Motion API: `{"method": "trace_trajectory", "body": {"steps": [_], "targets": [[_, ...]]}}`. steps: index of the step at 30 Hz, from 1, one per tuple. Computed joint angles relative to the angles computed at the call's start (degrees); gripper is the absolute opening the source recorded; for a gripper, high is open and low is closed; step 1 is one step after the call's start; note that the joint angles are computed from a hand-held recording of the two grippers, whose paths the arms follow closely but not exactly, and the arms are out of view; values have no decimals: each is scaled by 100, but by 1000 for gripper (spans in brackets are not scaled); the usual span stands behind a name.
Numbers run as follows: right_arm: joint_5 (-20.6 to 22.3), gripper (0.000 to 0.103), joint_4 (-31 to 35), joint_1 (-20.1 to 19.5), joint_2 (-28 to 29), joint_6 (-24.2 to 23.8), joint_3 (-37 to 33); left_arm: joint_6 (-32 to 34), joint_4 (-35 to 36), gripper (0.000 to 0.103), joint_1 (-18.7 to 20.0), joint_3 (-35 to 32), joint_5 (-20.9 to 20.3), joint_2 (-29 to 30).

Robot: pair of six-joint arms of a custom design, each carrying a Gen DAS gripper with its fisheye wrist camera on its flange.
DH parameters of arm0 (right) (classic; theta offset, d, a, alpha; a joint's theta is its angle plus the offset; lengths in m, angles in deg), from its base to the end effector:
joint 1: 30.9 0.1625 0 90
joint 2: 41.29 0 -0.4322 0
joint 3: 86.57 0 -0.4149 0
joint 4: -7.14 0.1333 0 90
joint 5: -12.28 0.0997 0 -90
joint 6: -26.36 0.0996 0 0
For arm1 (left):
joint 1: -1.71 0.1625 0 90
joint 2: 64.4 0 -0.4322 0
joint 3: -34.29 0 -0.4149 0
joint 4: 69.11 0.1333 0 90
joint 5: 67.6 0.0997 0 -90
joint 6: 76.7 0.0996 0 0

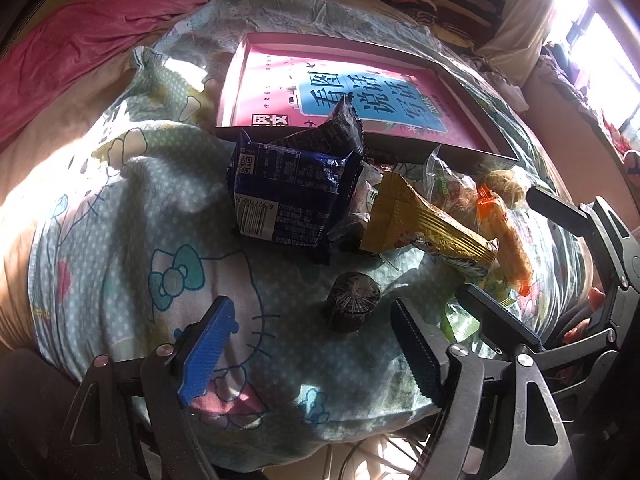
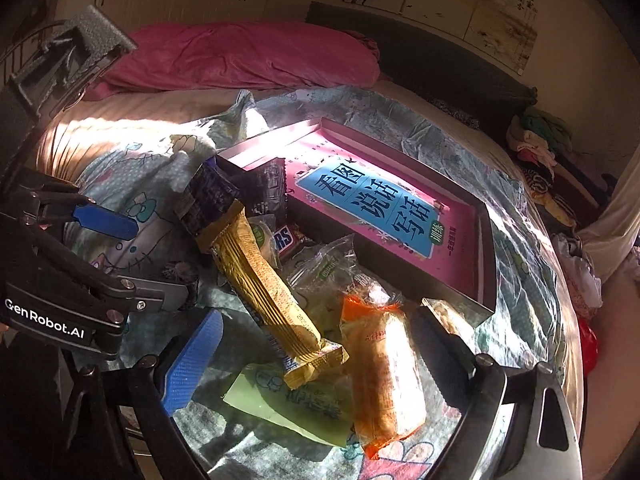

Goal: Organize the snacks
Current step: 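Grasp the dark round chocolate with the left tool while the right tool grasps the yellow snack bar, then lift and carry the chocolate and yellow bar over the pink tray with both tools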

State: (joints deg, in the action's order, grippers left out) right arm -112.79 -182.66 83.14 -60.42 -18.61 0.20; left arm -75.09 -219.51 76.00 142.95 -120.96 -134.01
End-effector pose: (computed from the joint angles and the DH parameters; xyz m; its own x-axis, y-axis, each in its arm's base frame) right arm 0.3522 -0.6028 -0.0955 -0.3732 -0.5847 0.7203 -0.8603 0.5087 -0.0328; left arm 0.0245 -0.6247 0.2681 -0.8238 0.0333 -0.5658 0.2754 0.8960 -0.3483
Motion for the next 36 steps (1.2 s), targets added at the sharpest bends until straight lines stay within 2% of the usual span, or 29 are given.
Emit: {"method": "trace_trajectory", "body": {"steps": [2,6,8,12,13,14,20,25,32,36], "targets": [[86,78,268,-44,20,-40,-85,-19,69,69,20,-26,-69,7],[257,65,624,-99,38,-34,-201,16,129,60,43,-82,-191,51],[401,53,797,-119,3,29,-209,51,160,59,59,-110,-267,78],[591,39,904,-151,-59,49,-170,65,308,35,101,-211,-432,166],[623,35,917,-158,-77,75,-153,68,330,32,114,-227,-460,182],[659,34,944,-168,-102,116,-137,75,322,27,124,-236,-486,198],[1082,31,1015,-270,-304,570,-24,67,240,28,185,-233,-691,170],[1438,28,1062,-370,-485,1025,86,236,-42,28,119,-93,-702,20],[1452,28,1198,-410,-478,1083,50,192,81,28,134,-148,-677,49],[1246,28,1292,-378,-345,997,-54,173,96,28,147,-152,-693,40]]}}
